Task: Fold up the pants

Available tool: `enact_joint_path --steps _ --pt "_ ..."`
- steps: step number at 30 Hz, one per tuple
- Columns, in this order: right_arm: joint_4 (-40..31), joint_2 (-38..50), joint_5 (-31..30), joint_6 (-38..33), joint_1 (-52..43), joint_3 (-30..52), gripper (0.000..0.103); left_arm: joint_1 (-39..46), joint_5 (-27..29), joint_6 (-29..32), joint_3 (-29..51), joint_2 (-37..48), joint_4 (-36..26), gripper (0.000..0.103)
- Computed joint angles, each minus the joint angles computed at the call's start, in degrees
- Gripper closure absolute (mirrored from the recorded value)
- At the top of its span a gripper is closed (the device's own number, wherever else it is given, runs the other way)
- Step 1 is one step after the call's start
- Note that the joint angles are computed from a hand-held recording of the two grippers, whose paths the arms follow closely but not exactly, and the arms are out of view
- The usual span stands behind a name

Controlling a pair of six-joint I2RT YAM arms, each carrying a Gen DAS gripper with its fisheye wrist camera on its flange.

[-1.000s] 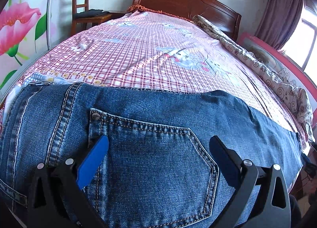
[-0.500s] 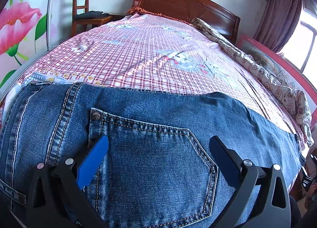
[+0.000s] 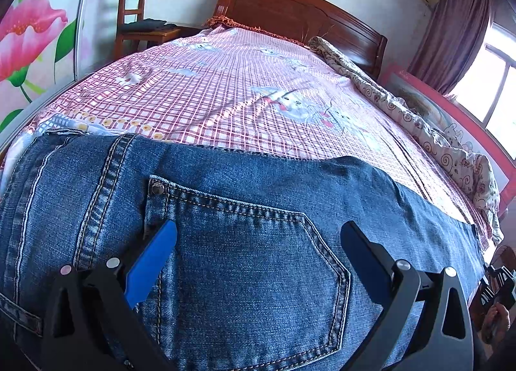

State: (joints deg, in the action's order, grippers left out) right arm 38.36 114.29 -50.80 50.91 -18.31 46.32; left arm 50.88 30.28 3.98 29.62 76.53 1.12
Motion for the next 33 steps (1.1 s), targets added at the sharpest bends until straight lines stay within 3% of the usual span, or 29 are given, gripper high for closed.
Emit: enact_joint_path --steps 1,2,5,12,16,20,25,33 --pt "-8.0 -3.0 2.8 -6.7 0.9 1.4 0.082 0.1 0.2 0.0 0.0 0.0 0.0 0.002" --pt "-11.4 -4.4 4.3 -9.4 1.3 1.8 0.082 0.2 0.3 0.0 0.1 0.1 0.0 0.002" --pt "-9.0 -4.6 0.9 -1.0 0.0 1.2 0.083 0.2 0.3 0.0 0.1 0.1 0.0 0.002" --pt "-12.2 -13.6 -1.0 3.6 2.1 2.5 0.084 1.0 1.8 0.0 0.1 0.3 0.4 0.002" --pt "-17.0 -19.4 -0.4 2.0 7.9 6.0 0.084 1.7 3.0 0.0 0.0 0.6 0.8 0.002" --pt "-24.3 -23.4 3.1 -4.0 18.2 10.9 0.084 2.2 4.1 -0.2 -0.2 0.7 1.3 0.002" --pt "-28.5 -21.3 8.0 -8.3 33.9 15.4 0.084 2.6 5.0 -0.4 -0.4 0.8 1.9 0.002" --pt "-37.6 -7.9 20.0 -18.8 55.1 21.0 0.084 3.3 6.3 -0.5 -0.9 1.1 2.9 0.002"
